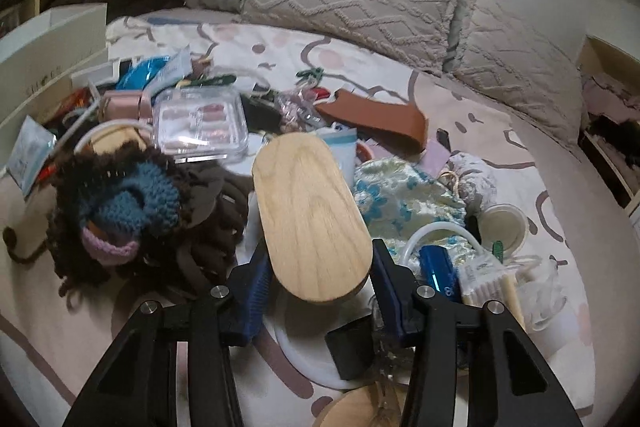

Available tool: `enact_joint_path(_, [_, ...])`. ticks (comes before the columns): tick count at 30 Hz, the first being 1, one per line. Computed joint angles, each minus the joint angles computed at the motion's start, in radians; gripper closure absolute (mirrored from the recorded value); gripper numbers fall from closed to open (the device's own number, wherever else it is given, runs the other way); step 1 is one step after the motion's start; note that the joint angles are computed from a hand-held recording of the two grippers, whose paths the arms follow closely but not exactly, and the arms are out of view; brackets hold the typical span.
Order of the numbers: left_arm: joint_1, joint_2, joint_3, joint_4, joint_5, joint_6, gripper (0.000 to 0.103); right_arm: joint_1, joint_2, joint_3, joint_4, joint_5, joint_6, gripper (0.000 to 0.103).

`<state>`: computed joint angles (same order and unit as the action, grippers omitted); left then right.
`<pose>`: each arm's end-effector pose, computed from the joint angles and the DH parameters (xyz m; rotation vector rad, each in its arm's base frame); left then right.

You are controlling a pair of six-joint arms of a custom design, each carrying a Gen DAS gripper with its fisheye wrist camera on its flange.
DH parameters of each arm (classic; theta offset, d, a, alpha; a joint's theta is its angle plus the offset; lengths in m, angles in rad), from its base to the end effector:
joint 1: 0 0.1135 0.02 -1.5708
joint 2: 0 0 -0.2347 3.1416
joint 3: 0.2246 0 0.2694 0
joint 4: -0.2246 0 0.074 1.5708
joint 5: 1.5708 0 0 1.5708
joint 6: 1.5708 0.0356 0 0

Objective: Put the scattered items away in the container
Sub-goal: 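Lift the oval wooden lid with the right tool while the left tool holds the packet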

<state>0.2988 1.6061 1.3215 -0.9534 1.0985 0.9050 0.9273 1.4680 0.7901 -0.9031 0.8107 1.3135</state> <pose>0.3215 0.0659 0.2467 0.8408 1.9583 -0.8680 0.1629 0.1742 0.1305 0.4511 2.3338 -0.4549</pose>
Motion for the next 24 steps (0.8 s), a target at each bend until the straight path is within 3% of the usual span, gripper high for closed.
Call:
enact_joint_path(6, [-0.004, 0.011, 0.006, -0.005, -0.006, -0.008, 0.042, 0.011, -0.087, -0.048, -0.027, 0.032, 0.106, 0.055])
enact_joint_path(11, [-0.002, 0.023, 0.015, -0.02, -0.005, 0.002, 0.042, -0.015, -0.158, -0.1, 0.042, -0.009, 0.046, 0.055])
enact_joint_path(24, [-0.009, 0.023, 0.019, -0.049, -0.009, 0.016, 0.042, -0.058, -0.024, -0.028, 0.054, -0.053, -0.042, 0.054])
